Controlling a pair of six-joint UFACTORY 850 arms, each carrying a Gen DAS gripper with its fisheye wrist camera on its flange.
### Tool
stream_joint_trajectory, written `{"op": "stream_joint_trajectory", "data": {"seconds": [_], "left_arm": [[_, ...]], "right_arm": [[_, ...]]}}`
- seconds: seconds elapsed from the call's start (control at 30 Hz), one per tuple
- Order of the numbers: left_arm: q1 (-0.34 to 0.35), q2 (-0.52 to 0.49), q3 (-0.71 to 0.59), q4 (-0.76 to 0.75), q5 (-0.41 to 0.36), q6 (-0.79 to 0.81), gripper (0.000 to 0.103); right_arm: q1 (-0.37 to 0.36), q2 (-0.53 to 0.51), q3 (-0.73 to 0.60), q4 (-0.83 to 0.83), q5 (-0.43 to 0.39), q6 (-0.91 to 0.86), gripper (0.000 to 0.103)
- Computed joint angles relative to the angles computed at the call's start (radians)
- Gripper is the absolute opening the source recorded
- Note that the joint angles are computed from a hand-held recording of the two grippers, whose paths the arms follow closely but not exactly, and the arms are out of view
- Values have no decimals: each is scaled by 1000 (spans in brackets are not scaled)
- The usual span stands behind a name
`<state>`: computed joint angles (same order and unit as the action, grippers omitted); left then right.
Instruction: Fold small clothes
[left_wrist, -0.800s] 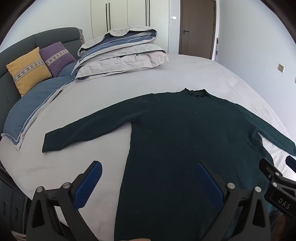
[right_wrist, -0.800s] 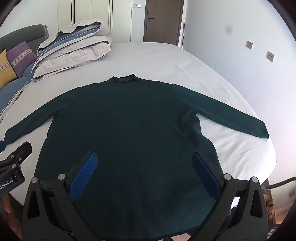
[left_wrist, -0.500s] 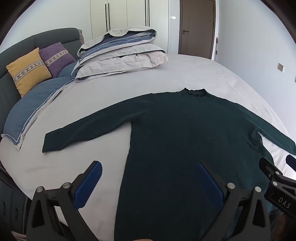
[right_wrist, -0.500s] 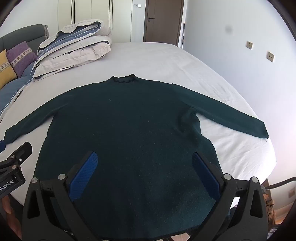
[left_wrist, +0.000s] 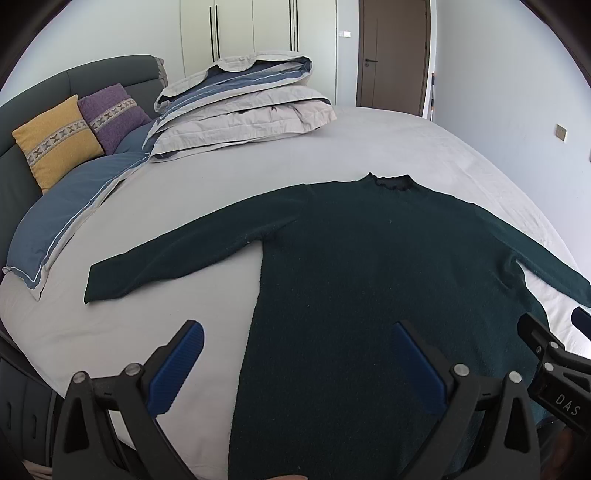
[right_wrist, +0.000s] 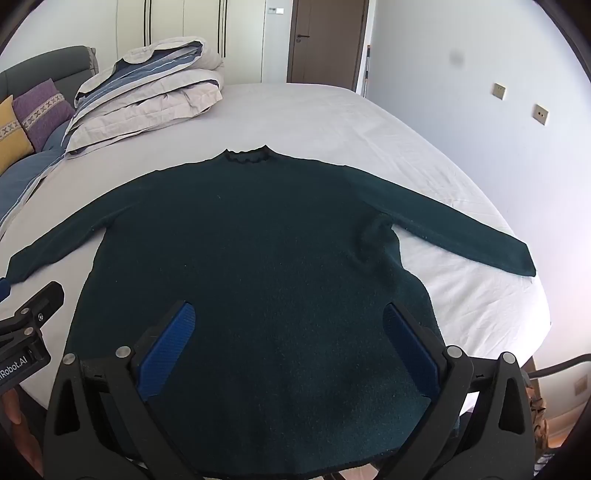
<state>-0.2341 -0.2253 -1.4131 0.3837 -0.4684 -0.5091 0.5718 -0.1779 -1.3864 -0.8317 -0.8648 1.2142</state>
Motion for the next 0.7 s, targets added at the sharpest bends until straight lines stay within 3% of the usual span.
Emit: {"op": "stream_joint_trajectory", "data": {"seconds": [0.7], "left_arm": [[0, -4, -5, -1, -7, 2, 103]], "right_arm": [[3, 0, 7, -4, 1, 5, 103]]}}
